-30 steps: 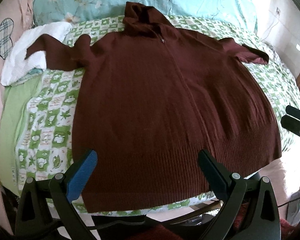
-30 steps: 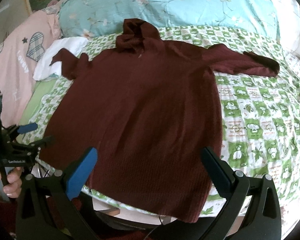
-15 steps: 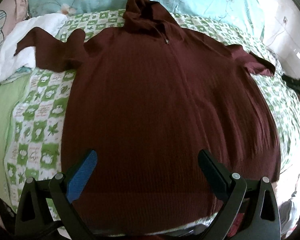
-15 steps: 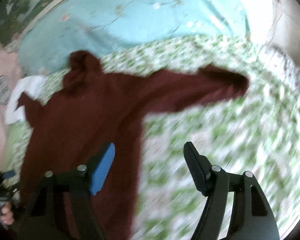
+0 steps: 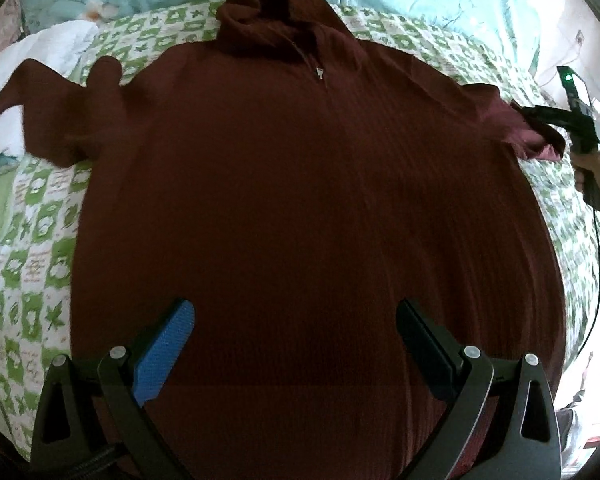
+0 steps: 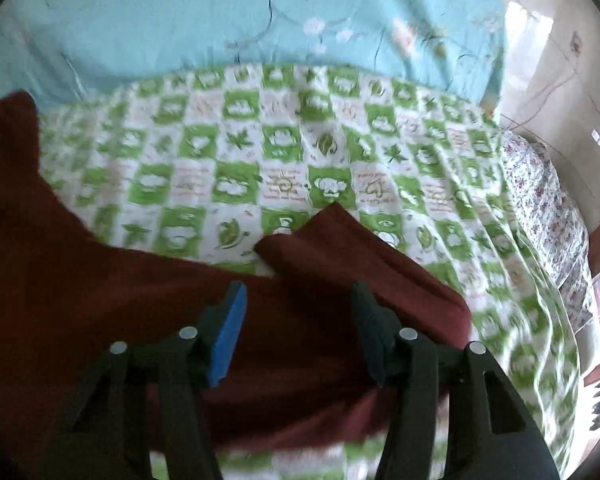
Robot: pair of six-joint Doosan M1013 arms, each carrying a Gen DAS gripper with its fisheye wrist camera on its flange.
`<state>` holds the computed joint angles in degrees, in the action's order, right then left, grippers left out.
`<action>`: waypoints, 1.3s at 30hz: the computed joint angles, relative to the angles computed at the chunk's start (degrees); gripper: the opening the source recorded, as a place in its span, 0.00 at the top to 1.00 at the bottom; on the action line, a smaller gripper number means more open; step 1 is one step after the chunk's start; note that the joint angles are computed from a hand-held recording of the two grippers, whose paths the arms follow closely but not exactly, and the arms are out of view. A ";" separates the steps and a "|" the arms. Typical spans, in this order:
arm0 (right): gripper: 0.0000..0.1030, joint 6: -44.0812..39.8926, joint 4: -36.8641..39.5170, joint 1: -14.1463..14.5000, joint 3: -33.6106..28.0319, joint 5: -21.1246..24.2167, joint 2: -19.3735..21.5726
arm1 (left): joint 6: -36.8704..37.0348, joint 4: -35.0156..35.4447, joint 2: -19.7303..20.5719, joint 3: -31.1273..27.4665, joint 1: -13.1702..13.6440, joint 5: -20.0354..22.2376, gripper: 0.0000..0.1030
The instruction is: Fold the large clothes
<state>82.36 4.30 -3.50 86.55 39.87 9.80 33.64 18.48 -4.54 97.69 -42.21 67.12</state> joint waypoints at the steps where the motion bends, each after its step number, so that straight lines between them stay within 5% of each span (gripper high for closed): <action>1: 0.57 -0.28 0.74 -0.25 -0.46 0.77 0.73 | 0.33 -0.31 0.34 -0.17 0.35 -0.13 0.02; 2: 0.81 0.40 0.86 -0.55 -0.98 1.87 1.30 | 0.59 -0.45 0.64 -0.33 0.67 -0.23 0.02; 3: 0.91 0.66 2.47 -1.19 -1.17 2.48 1.43 | 0.81 -0.53 0.92 -0.49 0.94 -0.35 0.02; 7: 0.96 -4.40 16.02 -3.11 1.92 -1.36 -1.61 | 2.15 -0.30 1.40 -0.79 1.82 -1.45 0.02; 11: 0.96 -20.42 42.31 -3.78 5.11 2.06 -5.00 | 2.39 -0.15 1.35 -0.58 2.86 -2.70 0.02; 17: 0.96 -31.00 65.10 3.46 5.89 12.65 -4.96 | 0.55 -3.05 -1.15 1.34 5.18 -6.66 0.02; 24: 0.96 -29.91 65.77 15.66 1.79 17.45 -0.60 | -1.77 -2.43 -4.54 4.02 6.74 -9.40 0.02; 29: 0.96 -26.43 62.09 20.91 -1.63 17.55 2.52 | -0.67 -3.34 -5.16 5.06 8.80 -11.28 0.02; 34: 0.85 -22.99 59.62 21.50 -2.96 16.86 4.10 | 2.11 -4.91 -4.80 5.47 12.06 -14.70 0.02; 36: 0.57 -24.46 62.04 20.25 -1.41 16.79 3.20 | 3.30 -5.35 -4.21 5.17 13.51 -15.84 0.02; 39: 0.52 -26.99 63.79 17.88 1.62 14.87 0.78 | 6.46 -8.98 -3.30 4.88 16.41 -19.45 0.02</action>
